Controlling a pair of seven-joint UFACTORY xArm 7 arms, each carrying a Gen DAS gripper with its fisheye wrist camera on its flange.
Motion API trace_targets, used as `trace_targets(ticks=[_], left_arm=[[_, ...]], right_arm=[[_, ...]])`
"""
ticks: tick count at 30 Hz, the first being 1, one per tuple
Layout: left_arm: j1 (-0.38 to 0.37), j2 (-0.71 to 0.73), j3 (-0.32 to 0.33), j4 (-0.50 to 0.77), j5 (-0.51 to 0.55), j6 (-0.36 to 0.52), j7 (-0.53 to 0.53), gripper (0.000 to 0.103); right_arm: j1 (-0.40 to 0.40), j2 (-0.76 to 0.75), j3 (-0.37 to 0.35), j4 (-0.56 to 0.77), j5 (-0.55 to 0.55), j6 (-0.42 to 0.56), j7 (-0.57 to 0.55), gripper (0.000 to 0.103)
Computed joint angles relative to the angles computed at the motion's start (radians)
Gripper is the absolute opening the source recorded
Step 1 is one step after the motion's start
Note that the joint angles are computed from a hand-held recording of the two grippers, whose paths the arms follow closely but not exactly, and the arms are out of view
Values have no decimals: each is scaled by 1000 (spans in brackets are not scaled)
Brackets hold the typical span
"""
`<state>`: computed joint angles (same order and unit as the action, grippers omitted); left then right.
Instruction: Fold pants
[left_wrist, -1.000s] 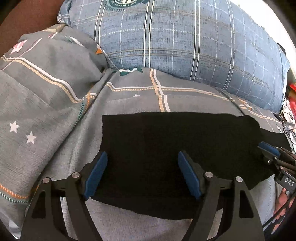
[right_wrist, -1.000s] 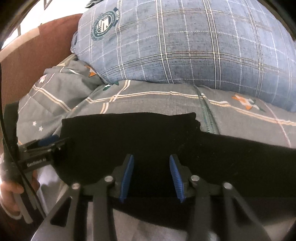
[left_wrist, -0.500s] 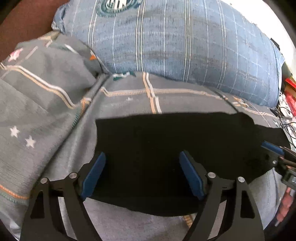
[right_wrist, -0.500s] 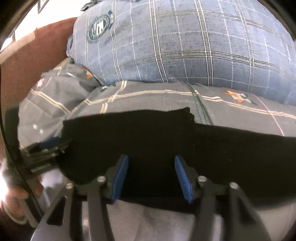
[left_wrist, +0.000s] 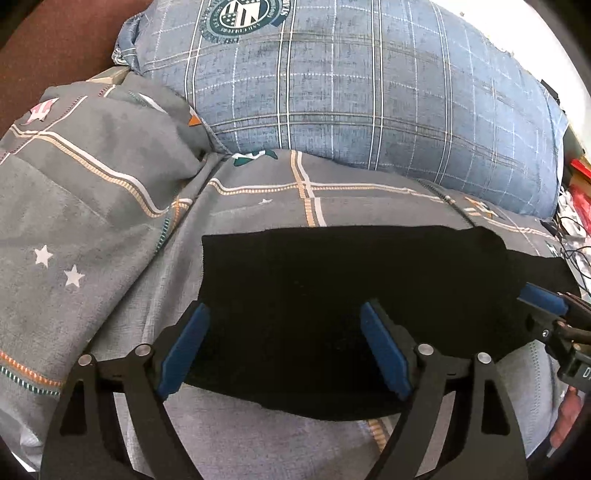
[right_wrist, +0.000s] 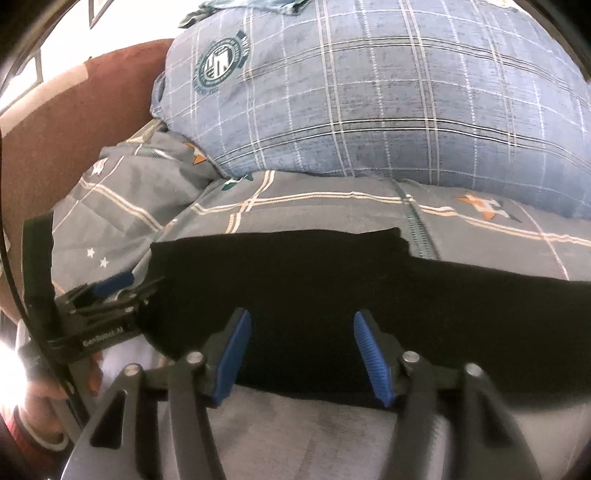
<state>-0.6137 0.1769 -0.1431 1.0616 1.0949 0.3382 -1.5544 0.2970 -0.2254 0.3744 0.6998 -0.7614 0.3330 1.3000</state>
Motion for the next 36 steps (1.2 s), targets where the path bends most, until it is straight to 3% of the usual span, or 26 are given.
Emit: trace_targets(ticks=[4,7,10,13,16,17,18,26,36], left_arm=[[2,18,-1,5,-54,-12,50,85],[-11,11,9,5,-36,-11,35,85],[-34,-9,14,12,65,37,-46,85],[-14,-14,0,13,121,-3,-102,85],[31,32,-47,25,-38,-34,38,85],[13,41,-35,31,-63,-22,63,85],[-29,39,1,37,-46,-5,53,85],[-65,68,-7,144,-136,13,182,85],[-213,274,33,427,-259,63,318,85]], right_arm=[[2,47,-6,13,-6,-7,6,60],[-4,43,-4,7,-91,-4,100,60],[5,12,-25,-19,-67,-15,90,60],[-21,-36,-23,-56,-73,-21,96,60],[-27,-45,-50,-89,13,-32,27,60],[-34,-53,-56,-105,35,-42,11,60],[-46,-68,-57,-123,43,-65,2,60],[-135,-257,-23,-259,150,-52,-76,61],[-150,-500,-115,-415,347,24,-261,61]])
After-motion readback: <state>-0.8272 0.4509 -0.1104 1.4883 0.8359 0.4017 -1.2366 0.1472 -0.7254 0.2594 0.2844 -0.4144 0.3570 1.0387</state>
